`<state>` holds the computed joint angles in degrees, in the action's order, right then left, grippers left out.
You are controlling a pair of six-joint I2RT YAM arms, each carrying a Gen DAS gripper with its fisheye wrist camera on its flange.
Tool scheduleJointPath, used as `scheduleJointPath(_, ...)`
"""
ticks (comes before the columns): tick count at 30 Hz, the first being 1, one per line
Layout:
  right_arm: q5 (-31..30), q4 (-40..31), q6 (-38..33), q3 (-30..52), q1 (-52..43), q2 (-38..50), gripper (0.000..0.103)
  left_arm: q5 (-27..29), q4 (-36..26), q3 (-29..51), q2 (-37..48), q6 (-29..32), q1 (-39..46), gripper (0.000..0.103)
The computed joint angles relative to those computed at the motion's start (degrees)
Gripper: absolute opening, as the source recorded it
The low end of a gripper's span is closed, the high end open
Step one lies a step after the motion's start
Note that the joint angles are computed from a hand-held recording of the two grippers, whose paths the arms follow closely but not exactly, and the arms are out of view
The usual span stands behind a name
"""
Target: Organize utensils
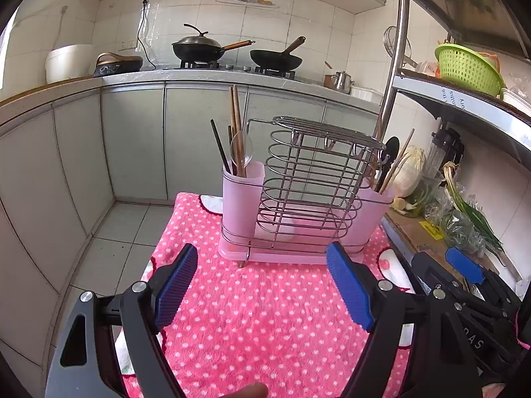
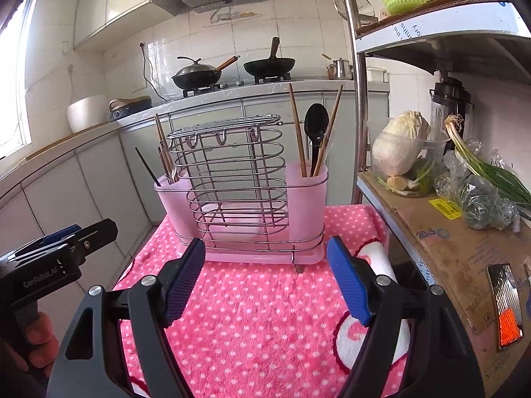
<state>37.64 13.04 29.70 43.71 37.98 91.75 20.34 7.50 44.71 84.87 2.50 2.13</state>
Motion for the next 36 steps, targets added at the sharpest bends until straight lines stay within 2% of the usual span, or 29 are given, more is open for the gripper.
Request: scheduleJointPath(36,-0.20,-0.16,-0.05,0.48,-0.09,0.53,0.076,0.56,-0.18,-1.16,-1.57,1.21,-0.50,0.078)
